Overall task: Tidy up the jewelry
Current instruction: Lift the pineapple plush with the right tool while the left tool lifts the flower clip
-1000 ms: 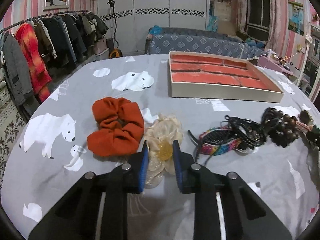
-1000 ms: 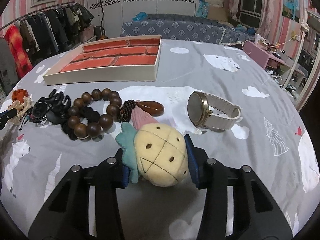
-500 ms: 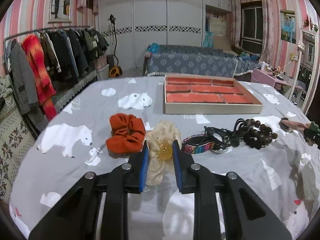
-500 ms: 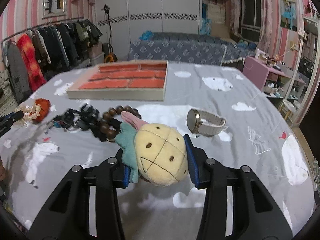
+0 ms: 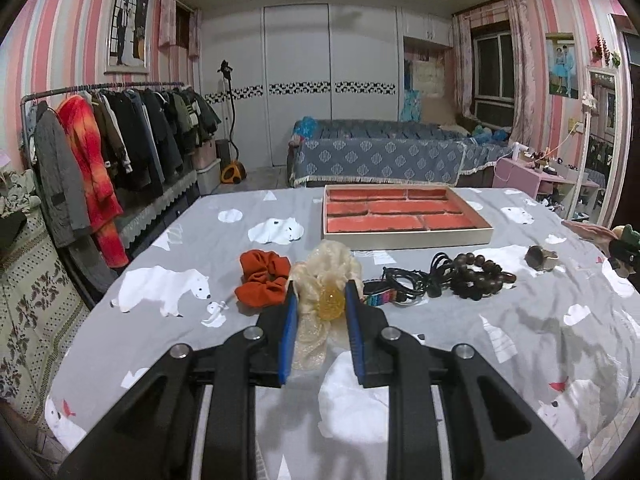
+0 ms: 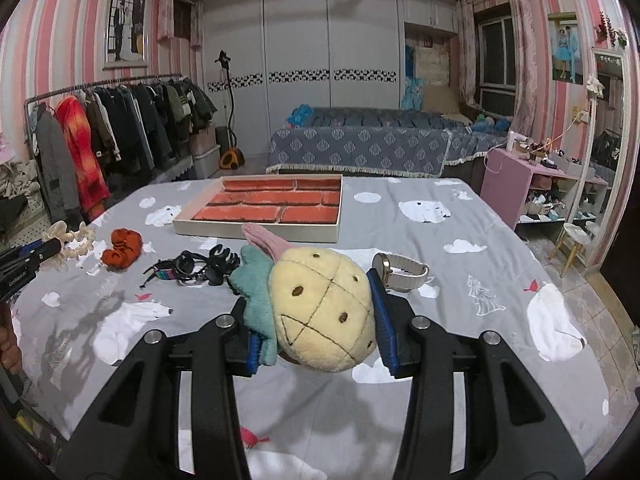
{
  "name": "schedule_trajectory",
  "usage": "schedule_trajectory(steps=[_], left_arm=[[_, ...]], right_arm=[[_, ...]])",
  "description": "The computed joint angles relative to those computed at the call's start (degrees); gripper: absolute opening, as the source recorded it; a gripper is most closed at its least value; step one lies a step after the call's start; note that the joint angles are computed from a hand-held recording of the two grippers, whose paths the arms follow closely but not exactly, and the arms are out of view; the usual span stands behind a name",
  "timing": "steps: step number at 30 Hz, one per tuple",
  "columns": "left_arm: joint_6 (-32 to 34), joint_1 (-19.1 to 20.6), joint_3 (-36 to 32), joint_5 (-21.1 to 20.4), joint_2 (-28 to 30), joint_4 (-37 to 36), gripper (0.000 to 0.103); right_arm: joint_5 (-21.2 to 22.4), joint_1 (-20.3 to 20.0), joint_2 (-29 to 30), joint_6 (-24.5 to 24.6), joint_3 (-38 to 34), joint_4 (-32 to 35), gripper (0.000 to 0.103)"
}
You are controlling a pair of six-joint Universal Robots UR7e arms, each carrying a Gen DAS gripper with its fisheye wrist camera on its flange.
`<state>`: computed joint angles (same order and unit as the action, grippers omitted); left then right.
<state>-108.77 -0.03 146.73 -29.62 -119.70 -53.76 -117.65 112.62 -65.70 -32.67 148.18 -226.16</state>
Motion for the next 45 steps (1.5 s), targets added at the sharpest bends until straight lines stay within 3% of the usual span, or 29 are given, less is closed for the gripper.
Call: schedule_trajectory(steps=[7, 16, 28, 45], left_arm=[[-4.9, -5.8, -0.5, -4.2, 0.4, 4.5, 0.023], [-6.3, -8.8, -1.0, -5.7, 0.8, 6.0, 0.023], [-7.1, -9.4, -1.2, -5.7, 1.2, 6.4, 0.023], [-6.7, -6.5, -1.6, -3.5, 2.2, 5.1, 0.023]], right_arm=[[-1.0, 2.5, -2.3, 0.8, 2.2, -1.0, 0.044], [-1.1, 3.7, -3.7, 1.1, 3.0, -1.1, 0.044], [-0.9, 3.6, -4.0, 1.0, 3.0, -1.1, 0.044], [-1.5, 3.7, -3.7, 1.0, 1.8, -0.7, 0.044]])
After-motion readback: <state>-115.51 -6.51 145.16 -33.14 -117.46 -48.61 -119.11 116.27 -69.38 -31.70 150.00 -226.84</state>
